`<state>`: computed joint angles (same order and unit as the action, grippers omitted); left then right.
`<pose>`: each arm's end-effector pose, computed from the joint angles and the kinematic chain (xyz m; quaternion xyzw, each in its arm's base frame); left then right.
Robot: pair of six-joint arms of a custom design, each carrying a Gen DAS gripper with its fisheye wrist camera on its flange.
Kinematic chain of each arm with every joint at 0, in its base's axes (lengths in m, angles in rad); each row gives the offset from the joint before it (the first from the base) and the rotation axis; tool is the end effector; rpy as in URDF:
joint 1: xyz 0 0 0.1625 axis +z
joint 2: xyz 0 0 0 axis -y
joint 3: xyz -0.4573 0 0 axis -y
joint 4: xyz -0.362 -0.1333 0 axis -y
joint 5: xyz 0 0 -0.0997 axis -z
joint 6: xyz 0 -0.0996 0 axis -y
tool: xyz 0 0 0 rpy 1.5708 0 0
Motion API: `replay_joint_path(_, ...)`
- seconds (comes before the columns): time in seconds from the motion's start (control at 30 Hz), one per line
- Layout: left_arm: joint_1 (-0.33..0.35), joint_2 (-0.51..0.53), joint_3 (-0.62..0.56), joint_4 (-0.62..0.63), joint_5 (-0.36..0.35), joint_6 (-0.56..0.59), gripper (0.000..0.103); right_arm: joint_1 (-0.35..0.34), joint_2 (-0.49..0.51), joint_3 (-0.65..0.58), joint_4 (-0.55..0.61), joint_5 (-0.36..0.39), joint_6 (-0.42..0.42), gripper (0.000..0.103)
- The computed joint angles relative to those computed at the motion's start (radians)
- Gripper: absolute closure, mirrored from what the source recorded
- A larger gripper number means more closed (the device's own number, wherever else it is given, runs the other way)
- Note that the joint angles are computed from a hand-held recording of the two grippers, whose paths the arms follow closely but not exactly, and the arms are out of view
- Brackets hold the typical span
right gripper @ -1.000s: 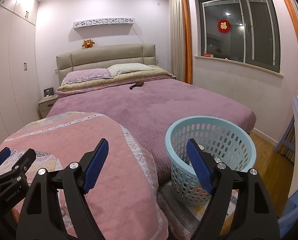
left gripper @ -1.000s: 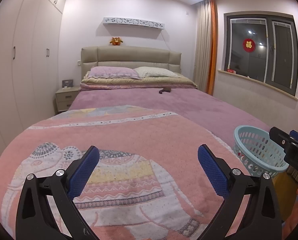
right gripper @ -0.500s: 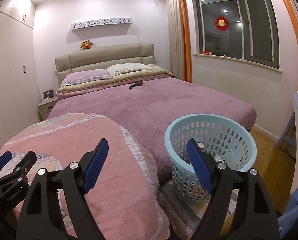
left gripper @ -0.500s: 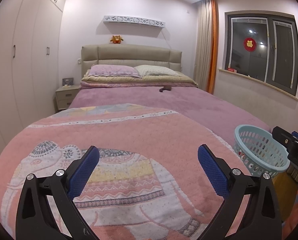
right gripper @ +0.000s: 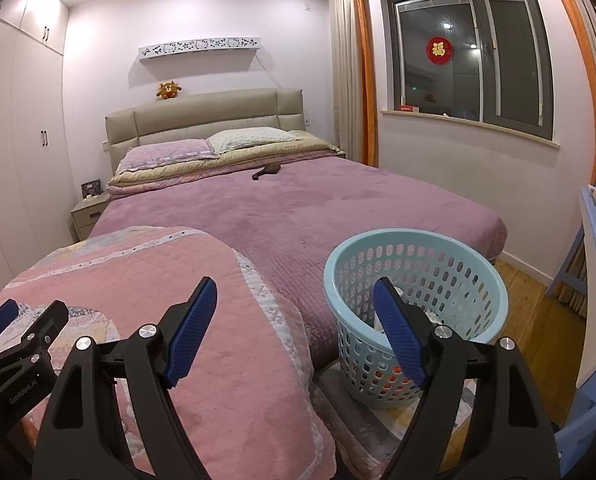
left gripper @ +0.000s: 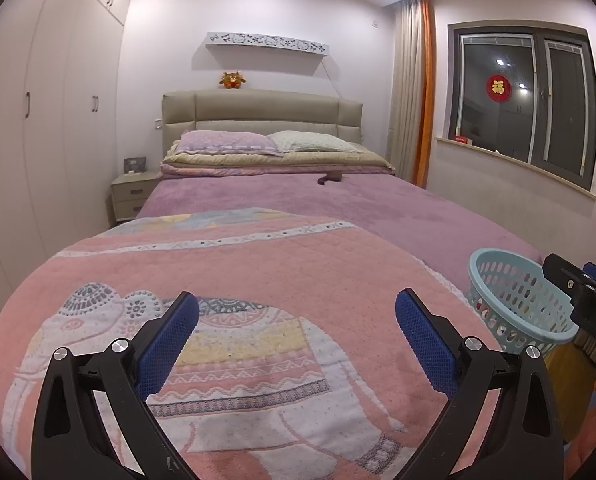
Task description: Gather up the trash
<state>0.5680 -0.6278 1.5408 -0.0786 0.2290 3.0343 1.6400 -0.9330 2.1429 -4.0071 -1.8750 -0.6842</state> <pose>-0.3252 -0.4807 0.0609 0.1147 0.7556 -0.5453 0.3444 0.1394 -0.5148 0.2530 0.2163 -0.7838 0.5047 0.2903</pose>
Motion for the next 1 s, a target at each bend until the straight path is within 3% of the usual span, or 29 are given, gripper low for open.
replay_joint_path(0.6,0.000,-0.003,0.009,-0.027,0.001,0.034,0.007,-0.005,-0.006,0.008,0.021,0.013,-0.010,0.026)
replay_joint_path(0.87,0.006,0.004,-0.008,0.044,-0.002,-0.050,0.007,-0.014,-0.011,0.015,0.020,0.018,-0.010,0.025)
replay_joint_path(1.0,0.006,-0.003,0.000,0.028,-0.001,-0.032,0.008,-0.014,-0.013,0.013,0.027,0.014,-0.002,0.025)
